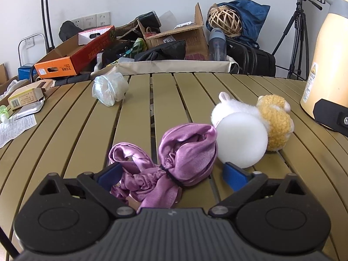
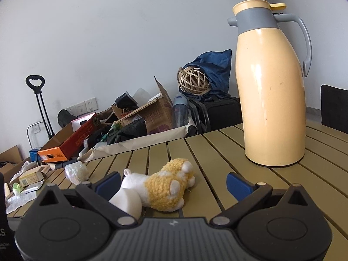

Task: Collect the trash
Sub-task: 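Lower the left tool onto the purple scrunchie and close on it, then close the right tool on the white foam ball while the left tool holds the scrunchie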

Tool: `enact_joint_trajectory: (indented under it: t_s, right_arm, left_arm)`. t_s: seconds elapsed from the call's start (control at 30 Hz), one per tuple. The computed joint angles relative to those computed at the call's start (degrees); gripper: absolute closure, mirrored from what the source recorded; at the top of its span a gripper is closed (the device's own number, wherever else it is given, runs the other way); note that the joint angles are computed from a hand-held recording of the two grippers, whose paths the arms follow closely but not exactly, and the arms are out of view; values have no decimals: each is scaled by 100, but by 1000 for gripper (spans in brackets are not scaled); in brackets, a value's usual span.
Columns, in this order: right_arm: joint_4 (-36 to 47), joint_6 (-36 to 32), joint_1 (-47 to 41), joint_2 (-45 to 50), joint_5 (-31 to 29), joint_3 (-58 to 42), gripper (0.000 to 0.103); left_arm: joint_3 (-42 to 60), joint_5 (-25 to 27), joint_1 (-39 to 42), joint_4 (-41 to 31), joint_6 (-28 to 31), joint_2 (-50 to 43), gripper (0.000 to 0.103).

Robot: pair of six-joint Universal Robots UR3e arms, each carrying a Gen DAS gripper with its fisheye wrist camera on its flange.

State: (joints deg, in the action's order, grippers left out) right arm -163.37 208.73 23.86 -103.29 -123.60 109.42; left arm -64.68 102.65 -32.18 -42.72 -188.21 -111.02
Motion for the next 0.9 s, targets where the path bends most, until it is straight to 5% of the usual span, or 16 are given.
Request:
enact_joint_trajectory:
  t_s: [0.47,0.9]
  right_arm:
    - [203,202,-188,-108,304,10,0]
    - [442,320,276,583,135,-762,0]
  left_arm:
    - [-584,-259,106,468,35,320,51]
    - [-1530,-247,536,1037,-74,1422,52]
